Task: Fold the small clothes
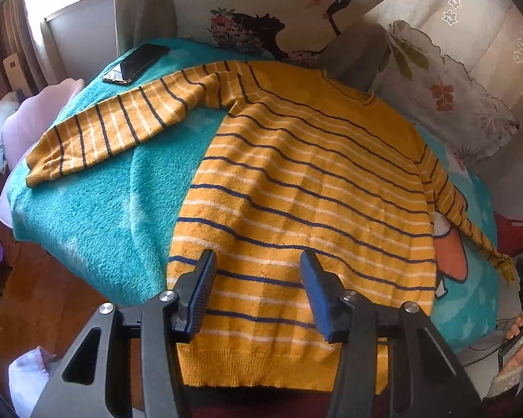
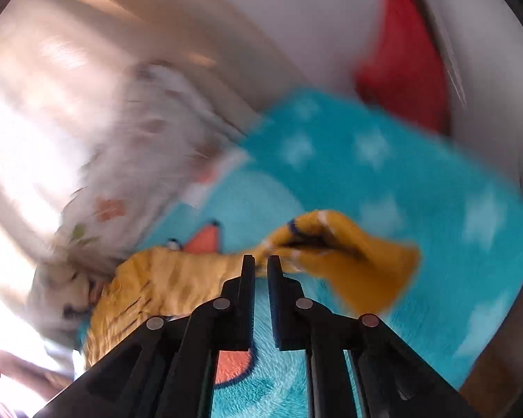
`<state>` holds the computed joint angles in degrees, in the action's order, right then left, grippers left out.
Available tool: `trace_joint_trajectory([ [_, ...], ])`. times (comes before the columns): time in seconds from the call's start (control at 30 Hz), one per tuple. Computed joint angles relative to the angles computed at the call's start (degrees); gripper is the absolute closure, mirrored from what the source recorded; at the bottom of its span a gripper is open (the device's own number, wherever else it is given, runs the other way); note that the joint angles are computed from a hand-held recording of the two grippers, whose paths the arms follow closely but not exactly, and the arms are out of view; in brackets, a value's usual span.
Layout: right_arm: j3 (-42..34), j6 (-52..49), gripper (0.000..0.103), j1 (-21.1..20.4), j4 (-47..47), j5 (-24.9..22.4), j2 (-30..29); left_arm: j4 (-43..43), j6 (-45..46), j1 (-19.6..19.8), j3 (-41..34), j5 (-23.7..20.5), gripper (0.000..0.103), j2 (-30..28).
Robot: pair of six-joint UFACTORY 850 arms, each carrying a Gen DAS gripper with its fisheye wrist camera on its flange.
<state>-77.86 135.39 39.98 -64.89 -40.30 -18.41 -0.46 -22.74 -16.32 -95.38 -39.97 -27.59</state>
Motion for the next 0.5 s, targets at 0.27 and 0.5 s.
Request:
trace_joint_trajectory([
  [0.27,14.25,16.48,0.086,1.23,5.01,6.63,5.73,-2.29,0.84,-0.35,-2.99,-3.06,0.053,-3.10],
  [0.5,14.89,40.23,0.048,0.18,-15.62,12.55,3.88,-2.56,3.57,-2.03,-7.88,-5.56,0.053,-6.43],
])
